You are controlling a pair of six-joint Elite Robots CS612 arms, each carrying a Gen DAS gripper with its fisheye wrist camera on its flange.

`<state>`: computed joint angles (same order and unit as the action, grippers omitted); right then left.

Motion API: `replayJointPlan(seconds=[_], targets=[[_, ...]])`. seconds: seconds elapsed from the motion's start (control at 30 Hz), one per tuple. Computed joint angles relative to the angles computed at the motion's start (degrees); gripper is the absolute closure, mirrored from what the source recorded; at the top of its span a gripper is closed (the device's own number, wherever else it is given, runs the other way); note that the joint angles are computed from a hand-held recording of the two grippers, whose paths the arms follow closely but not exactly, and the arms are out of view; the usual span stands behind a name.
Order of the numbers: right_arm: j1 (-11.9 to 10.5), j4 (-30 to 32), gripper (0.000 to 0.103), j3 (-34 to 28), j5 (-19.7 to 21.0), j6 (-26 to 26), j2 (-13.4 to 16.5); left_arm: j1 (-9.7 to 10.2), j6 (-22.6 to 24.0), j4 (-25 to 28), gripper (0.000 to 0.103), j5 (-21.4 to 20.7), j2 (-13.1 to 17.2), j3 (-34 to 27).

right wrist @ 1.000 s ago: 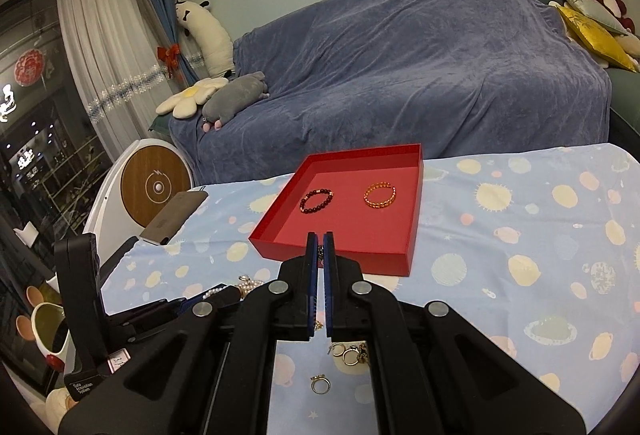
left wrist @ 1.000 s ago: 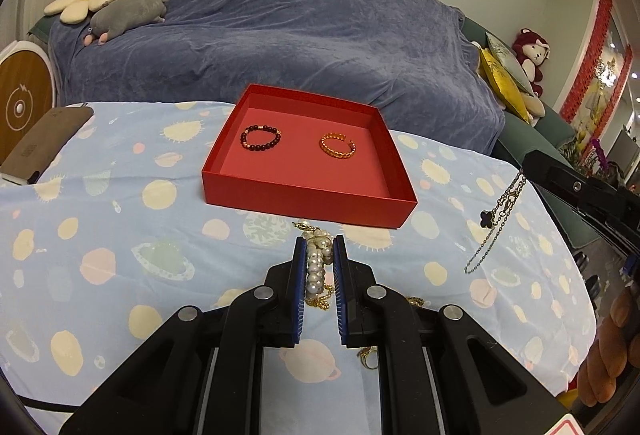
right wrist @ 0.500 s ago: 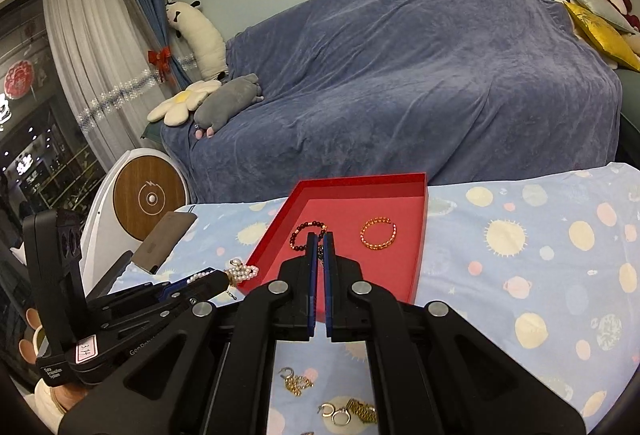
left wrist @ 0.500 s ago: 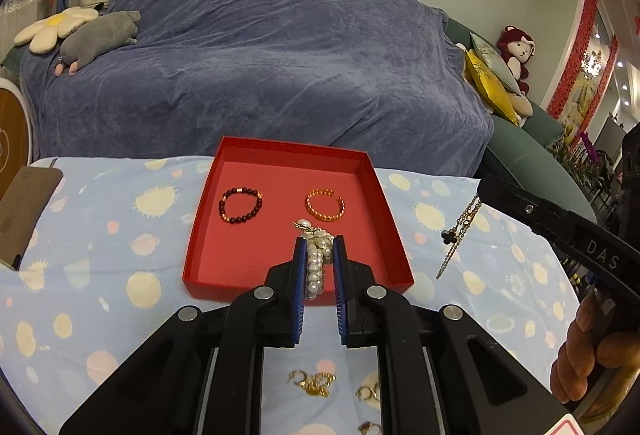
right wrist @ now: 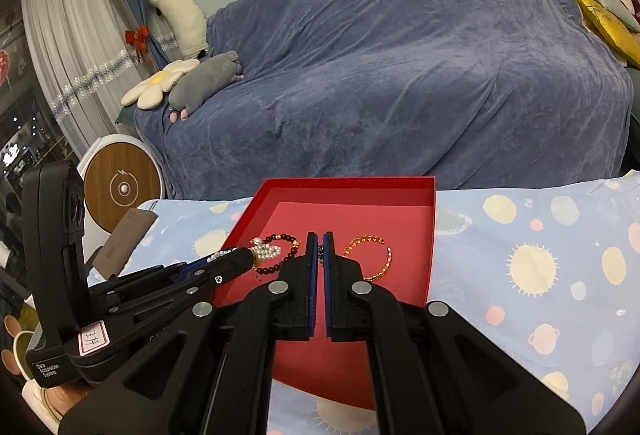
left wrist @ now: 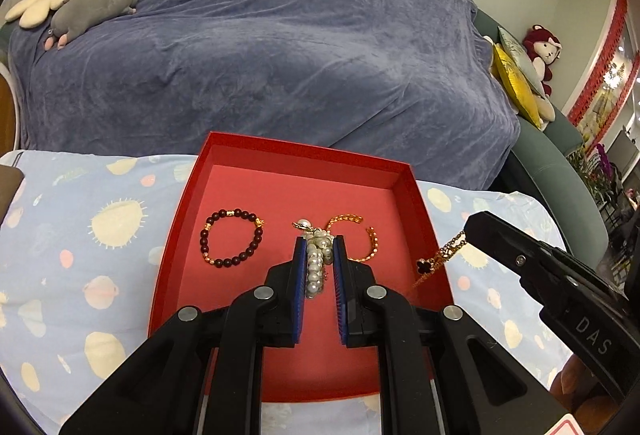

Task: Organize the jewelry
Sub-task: 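Open both tools to drop the pearls and necklace into the box, then withdraw both tools from the red box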

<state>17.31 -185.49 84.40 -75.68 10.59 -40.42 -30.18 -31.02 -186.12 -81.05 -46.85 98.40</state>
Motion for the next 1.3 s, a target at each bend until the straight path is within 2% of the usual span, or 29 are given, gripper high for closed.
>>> replayJointPlan(seconds=[0.17, 0.2, 0.27, 0.33, 0.47, 0.63, 0.77, 0.83, 1.0, 1.1, 1.3], targets=[[0.1, 1.3, 0.098, -0.9, -0.8, -0.6, 1.2, 1.29, -2.2, 2.0, 0.091, -3.2, 1.5, -1.2], [0.0, 1.2, 0.096, -0.8, -0.8, -0.4, 1.3, 1.38, -2.1, 2.3, 0.089, -3.2, 1.6, -1.4], [-0.2, 0.7, 0.087, -0.6, -0.6, 0.6, 1.4, 1.3, -1.6, 2.5, 0.083, -2.2, 1.6, -1.0], [-0.3, 0.5, 0.083, -0.1, -0.1, 1.1, 1.2, 1.27, -1.4, 2.3, 0.079, -1.2, 1.7, -0.6], [-0.3, 1.9, 0.083, 1.0, 1.7, -0.2, 0.7, 1.19, -1.6, 2.0, 0.076, 0.3, 1.3, 0.7], [0.6, 6.3, 0.083, 2.3, 1.8, -5.2, 0.3, 1.07, -1.2, 3.1, 0.076, 1.8, 0.8, 2.4], [0.8, 8.1, 0.083, 3.1, 0.5, -4.7, 0.5, 0.95, -1.8, 4.0, 0.076, 1.0, 0.5, 3.8], [0.8, 8.5, 0.083, 3.5, -0.8, -5.0, 0.4, 0.29, -0.6, 3.8, 0.076, 2.7, 0.3, 4.4], [0.5, 7.0, 0.086, 5.4, -3.8, -5.7, -0.3, -0.47, -0.7, 4.3, 0.076, 3.0, -0.3, 5.6], [-0.1, 6.6, 0.087, 6.5, -2.6, -4.7, -0.8, -1.24, -0.4, 4.7, 0.076, 4.9, -0.4, 6.2], [-0.1, 6.4, 0.087, 7.8, -2.7, -4.4, -1.4, -1.52, -1.5, 3.4, 0.076, 4.8, -0.8, 7.4]])
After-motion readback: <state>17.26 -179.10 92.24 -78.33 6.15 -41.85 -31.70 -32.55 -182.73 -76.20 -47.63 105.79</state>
